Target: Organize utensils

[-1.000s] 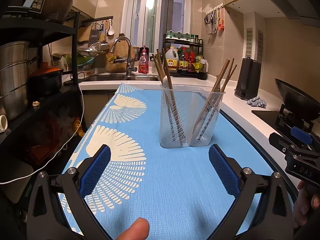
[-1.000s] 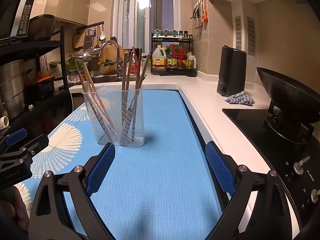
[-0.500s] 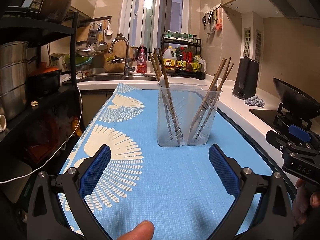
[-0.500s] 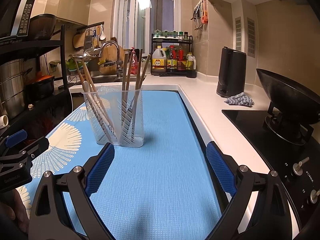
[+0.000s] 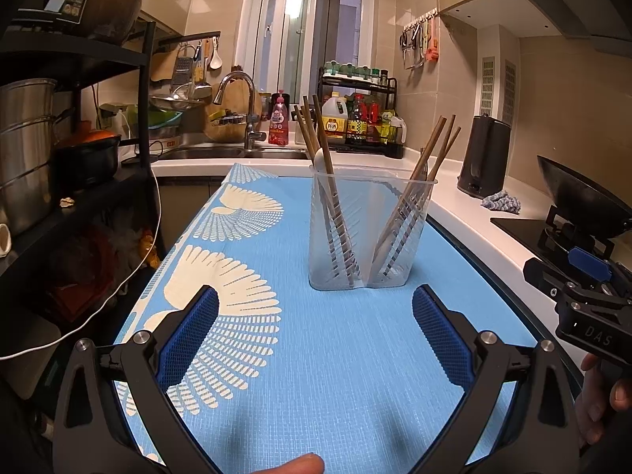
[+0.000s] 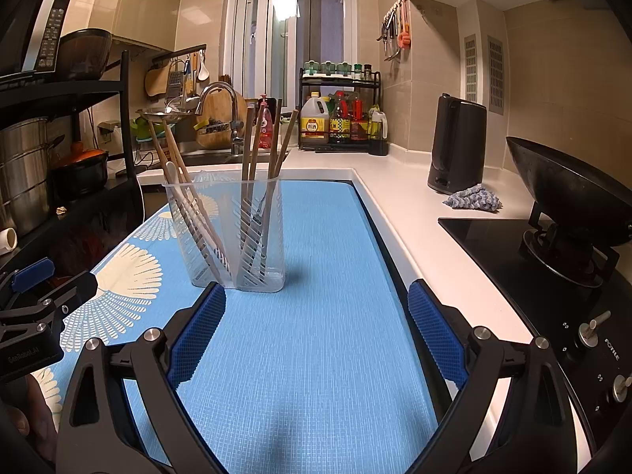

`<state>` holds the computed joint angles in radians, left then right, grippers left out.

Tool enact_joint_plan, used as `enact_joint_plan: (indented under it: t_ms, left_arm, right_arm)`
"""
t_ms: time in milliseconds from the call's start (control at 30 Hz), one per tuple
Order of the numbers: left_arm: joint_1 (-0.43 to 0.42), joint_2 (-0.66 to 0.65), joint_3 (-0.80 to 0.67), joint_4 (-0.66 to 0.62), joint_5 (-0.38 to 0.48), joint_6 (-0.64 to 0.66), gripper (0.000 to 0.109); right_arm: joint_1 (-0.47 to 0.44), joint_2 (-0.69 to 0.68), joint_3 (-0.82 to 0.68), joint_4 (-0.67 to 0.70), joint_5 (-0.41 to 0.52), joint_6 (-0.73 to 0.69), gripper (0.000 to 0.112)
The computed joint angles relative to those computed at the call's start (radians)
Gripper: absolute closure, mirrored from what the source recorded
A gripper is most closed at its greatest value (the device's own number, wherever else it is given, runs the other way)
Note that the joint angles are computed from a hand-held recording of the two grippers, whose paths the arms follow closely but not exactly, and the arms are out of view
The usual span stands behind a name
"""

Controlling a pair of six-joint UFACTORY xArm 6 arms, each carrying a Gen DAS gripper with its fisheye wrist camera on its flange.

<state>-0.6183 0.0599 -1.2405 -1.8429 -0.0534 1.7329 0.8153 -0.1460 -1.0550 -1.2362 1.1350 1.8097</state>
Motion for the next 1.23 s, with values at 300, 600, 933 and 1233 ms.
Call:
enact_joint_plan:
  t_ms: [300, 600, 933, 1233]
  left_arm:
    - [0.001, -0.001, 0.0, -0.011, 0.003, 0.016, 0.013]
    - [0.004, -0.003, 0.002, 0.003, 0.01, 0.004, 0.013]
    - [0.004, -0.005, 0.016, 0.022, 0.028, -0.028, 0.013]
    - [-0.002, -0.003, 0.025, 0.096, 0.016, -0.106, 0.013]
  right_arm:
    - [0.001, 0.003, -0.004, -0.002, 0.001, 0.0, 0.02]
    - [0.001, 0.004, -0.004, -0.003, 0.001, 0.0, 0.02]
    - [0.003, 0.007, -0.009, -0.004, 0.003, 0.001, 0.02]
    - [0.004, 0.009, -0.011, -0.006, 0.005, 0.003, 0.02]
